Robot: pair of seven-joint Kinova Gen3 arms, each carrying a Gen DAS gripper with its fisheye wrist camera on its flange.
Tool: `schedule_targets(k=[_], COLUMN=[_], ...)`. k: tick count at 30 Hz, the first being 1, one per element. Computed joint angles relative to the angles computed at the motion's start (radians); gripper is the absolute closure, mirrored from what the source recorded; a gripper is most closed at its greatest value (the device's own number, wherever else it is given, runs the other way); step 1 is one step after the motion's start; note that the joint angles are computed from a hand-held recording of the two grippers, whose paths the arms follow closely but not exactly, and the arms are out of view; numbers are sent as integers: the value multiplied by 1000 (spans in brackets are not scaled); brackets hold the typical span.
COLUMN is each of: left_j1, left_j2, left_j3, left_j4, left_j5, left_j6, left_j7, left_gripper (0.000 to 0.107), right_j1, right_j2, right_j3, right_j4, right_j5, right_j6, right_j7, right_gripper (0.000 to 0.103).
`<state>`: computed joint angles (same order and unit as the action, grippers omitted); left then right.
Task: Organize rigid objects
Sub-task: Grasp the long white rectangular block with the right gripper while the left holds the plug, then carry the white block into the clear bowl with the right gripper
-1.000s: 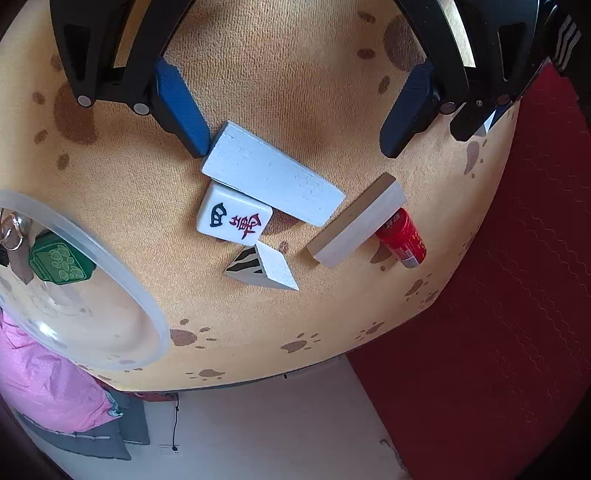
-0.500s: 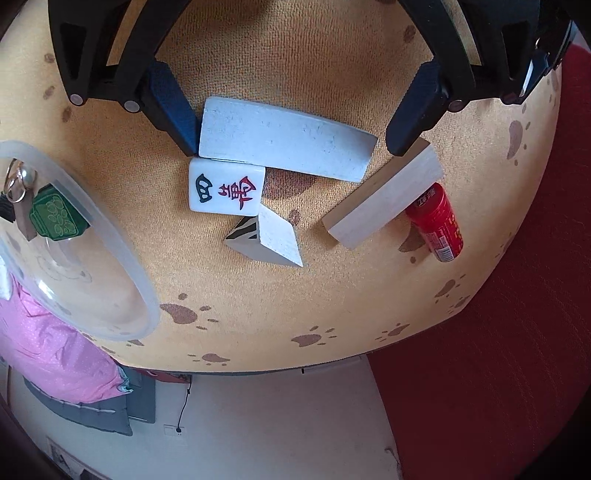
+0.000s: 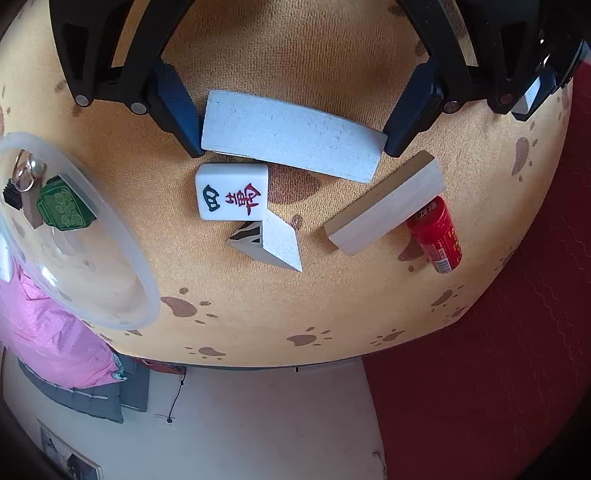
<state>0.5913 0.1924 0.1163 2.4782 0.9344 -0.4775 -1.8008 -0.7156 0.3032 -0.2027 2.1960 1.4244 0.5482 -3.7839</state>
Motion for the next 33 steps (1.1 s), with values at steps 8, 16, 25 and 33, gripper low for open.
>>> schedule_targets(k=[8, 16, 25, 33], left_j1=[0, 0, 11, 27], left_j2=[-1, -4, -4, -8], left_j3=[6, 17, 13, 16], left_j4=[8, 23, 20, 5], left_j5=[-28, -100, -104, -69], left_j6=[-9, -32, -33, -20], left_j7=[21, 71, 68, 22], left_gripper=[60, 60, 60, 60], right_j1=[-18, -8, 24, 49], right_j2=[-60, -113, -169, -207], right_j3=[-57, -98, -103, -100], right_j4=[89, 167, 241, 289], right_j5=[108, 138, 126, 129], right_j6=[79, 145, 165, 194], right_j7=[-130, -220, -280, -333], right_gripper=[6, 6, 6, 6])
